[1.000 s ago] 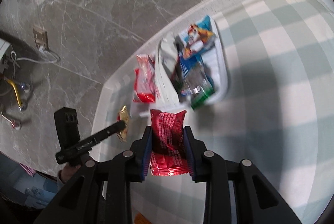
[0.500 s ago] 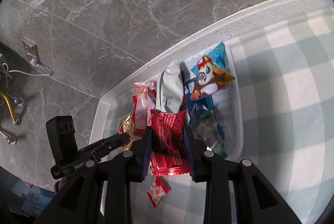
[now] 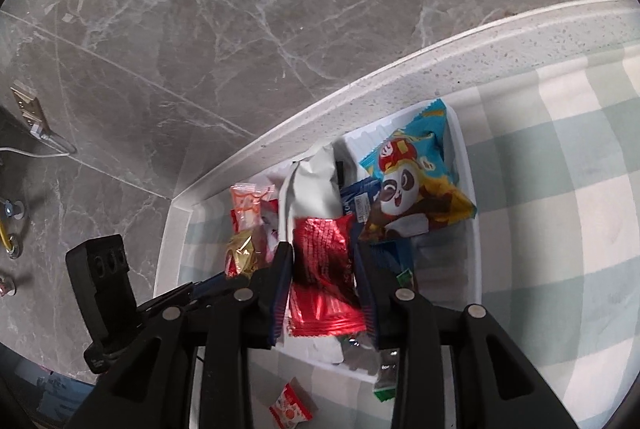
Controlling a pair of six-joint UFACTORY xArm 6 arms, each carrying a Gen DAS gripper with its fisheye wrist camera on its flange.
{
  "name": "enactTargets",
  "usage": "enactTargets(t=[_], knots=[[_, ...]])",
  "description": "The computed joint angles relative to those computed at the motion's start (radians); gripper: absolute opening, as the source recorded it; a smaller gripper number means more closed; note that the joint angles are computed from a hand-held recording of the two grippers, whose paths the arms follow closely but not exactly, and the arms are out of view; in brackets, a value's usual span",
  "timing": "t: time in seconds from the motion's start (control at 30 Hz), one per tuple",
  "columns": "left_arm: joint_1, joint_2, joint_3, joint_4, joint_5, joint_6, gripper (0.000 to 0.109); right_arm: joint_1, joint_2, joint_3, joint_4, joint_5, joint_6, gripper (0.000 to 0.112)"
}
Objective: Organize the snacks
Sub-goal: 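Carry gold packet and red packet into the white tray and open both tools, then move left tool to strawberry-print packet while right tool moves to orange bar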
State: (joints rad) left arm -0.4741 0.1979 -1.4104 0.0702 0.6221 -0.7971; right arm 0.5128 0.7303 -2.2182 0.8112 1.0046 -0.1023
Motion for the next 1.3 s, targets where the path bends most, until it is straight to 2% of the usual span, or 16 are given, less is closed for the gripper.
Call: enactTargets(t=[0.07,0.17,0.27,0.37,0.63,1.07,1.3], knots=[[0.0,0.008,-0.01,0.009,0.009,0.0,0.03,0.0,-0.004,0.01,-0.002,-0.008,-0.001,0.042],[-0.006,0.031,-0.041,0.036,0.027,-0.017,0.031,-0.001,-0.024,0.042,0.009,-0.02,-0.013,0.042],[-0.01,0.035,-0.048,0.064,0.026,-0.044,0.032,-0.004,-0.068,0.108,0.023,-0.045,-0.038,0.044],[-0.014,0.029,-0.051,0.105,0.031,-0.077,0.04,-0.006,-0.117,0.177,0.035,-0.069,-0.065,0.045],[-0.036,-0.022,-0.023,0.194,0.044,-0.158,0.041,-0.002,-0.267,0.376,0.046,-0.137,-0.139,0.047],[-0.105,-0.217,0.165,0.27,0.075,-0.28,0.041,0.002,-0.539,0.7,0.089,-0.216,-0.26,0.048],[-0.18,-0.288,0.247,0.295,0.113,-0.332,0.042,0.057,-0.702,0.884,0.026,-0.212,-0.375,0.054]])
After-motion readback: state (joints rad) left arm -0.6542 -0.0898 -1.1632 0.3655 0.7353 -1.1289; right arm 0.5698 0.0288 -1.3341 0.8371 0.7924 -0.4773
